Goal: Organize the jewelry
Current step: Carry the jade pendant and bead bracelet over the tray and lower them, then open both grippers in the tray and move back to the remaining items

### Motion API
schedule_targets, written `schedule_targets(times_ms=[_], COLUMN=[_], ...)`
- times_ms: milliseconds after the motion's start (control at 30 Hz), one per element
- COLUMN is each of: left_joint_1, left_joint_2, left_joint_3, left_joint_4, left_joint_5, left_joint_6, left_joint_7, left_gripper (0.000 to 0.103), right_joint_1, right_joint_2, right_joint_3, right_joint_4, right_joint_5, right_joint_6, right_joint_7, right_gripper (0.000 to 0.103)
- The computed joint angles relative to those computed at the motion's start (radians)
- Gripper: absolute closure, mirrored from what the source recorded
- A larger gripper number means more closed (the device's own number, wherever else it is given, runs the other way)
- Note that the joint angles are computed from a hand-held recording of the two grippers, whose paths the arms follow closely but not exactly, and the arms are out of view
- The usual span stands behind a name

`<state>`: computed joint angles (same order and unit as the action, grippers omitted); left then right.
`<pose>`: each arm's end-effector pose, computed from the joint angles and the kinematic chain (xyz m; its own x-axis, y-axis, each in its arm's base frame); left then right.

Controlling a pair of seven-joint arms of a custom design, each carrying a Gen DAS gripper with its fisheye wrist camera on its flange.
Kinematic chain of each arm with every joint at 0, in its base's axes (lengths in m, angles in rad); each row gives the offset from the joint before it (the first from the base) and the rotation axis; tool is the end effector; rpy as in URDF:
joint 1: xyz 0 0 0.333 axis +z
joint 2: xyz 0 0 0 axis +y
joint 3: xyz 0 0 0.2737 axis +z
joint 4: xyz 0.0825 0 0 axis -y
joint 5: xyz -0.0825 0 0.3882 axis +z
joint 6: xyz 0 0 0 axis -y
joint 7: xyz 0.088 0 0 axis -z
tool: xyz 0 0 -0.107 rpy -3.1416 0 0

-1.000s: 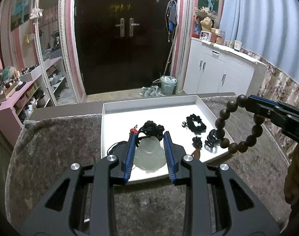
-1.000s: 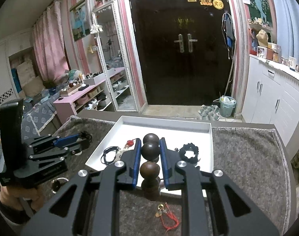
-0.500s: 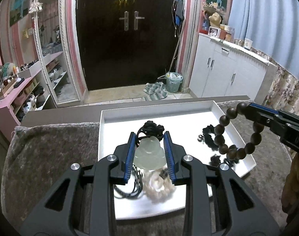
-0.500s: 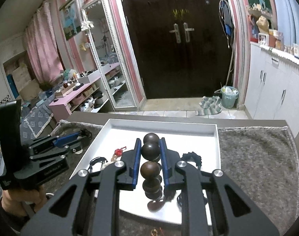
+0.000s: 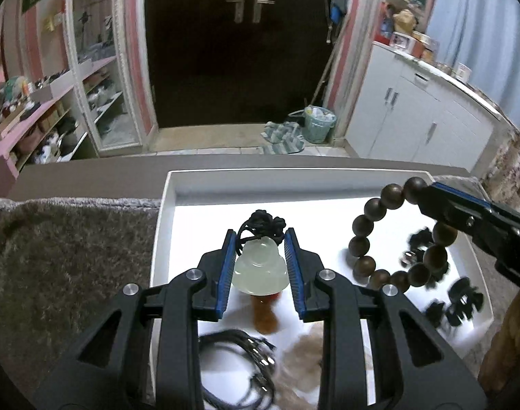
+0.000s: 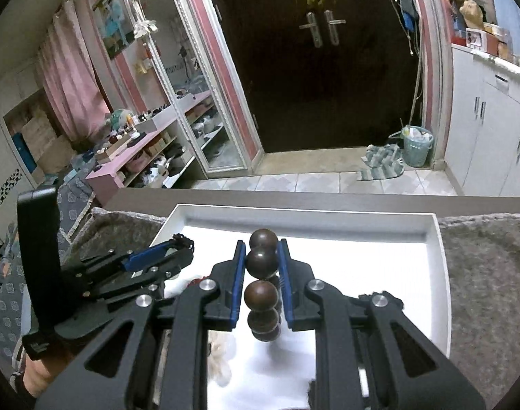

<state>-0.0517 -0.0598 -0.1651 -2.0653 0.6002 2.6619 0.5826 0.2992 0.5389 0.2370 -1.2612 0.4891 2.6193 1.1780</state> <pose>0.5684 -0.1432 0.4862 0.2774 -0.9554 0.1013 -0.6725 -0.2685 -0.6897 0.6670 0.3302 0.5129 0.5917 -0.7504 -0.2947 -0.6242 -0.1951 -0.7565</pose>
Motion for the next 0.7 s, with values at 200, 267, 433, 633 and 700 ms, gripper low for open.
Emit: schedule_targets(times_ms=[200, 267, 433, 633, 700], left_joint_1=[-0.005, -0.008, -0.011, -0.01, -0.012], left_joint_2=[0.051, 0.067, 0.105, 0.115, 0.105], left_joint_3=[0.012, 0.018, 0.029, 0.043, 0.045], left_joint_4=[0.056, 0.074, 0.116, 0.115, 0.104], left_joint_5=[-0.087, -0.133, -0.214, -0.252, -0.225], left_joint_6=[-0.034, -0.049, -0.087, -0.077, -0.07], left_joint_7=[0.064, 0.108, 0.174, 0.2, 0.177], left_gripper=[0.076, 0.076, 0.074, 0.073, 0.068], right_joint_1=[0.052, 0.052, 0.06, 0.047, 0.043], right_joint_2=[0.115, 0.136, 0.171, 0.18, 0.178], right_joint_3=[-0.079, -0.083, -0.09, -0.072, -0.07], right_joint_4=[0.145, 0.172, 0.214, 0.225, 0.227], right_joint_5=[-0.137, -0.162, -0.219, -0.218, -0.213], right_joint_6=[-0.05, -0.068, -0.1, -0.117, -0.12], right_joint_7=[0.173, 0.209, 0.259, 0.251, 0.254], right_gripper=[0.084, 0.084, 0.084, 0.081, 0.08])
